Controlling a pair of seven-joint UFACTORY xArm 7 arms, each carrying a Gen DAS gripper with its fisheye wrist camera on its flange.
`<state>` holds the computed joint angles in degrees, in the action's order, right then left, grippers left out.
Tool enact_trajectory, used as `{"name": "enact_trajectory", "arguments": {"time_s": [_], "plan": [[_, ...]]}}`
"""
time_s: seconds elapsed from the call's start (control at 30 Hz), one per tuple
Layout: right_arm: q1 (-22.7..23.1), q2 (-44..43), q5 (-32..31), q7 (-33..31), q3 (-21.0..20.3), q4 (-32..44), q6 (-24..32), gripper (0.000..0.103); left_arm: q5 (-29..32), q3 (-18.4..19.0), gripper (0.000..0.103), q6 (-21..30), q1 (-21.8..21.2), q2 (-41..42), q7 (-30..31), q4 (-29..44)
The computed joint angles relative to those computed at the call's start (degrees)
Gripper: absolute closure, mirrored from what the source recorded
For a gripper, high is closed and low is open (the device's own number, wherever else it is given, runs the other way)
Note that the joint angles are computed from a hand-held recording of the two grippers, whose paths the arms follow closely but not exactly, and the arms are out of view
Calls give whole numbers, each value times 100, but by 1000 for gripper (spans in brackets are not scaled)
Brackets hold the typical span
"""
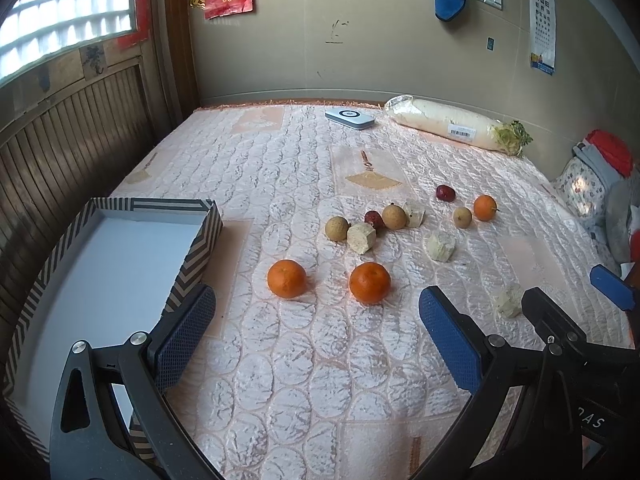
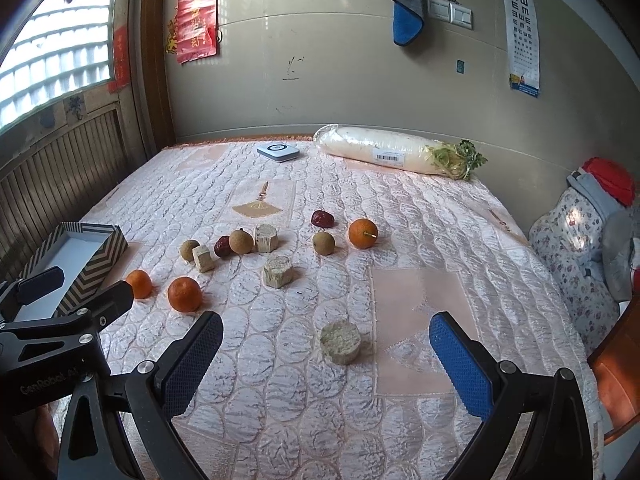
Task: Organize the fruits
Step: 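Move the left tool toward an orange while the right tool approaches a round grain cake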
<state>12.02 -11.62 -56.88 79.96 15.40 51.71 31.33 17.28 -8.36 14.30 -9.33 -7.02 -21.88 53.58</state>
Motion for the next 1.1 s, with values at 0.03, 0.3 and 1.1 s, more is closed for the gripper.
{"name": "enact_trajectory", "arguments": {"time_s": [0.03,0.3,1.1], "plan": [[-5,-8,-1,14,-6,-10,3,0,49,-18,0,10,10,11,-44,12],[-57,-9,208,-34,-77,-96,-19,0,251,-48,0,121,-38,130,-202,112],[-142,68,320,-223,-194,-151,-182,0,-970,195,0,349,-307,438,1198,283]]}}
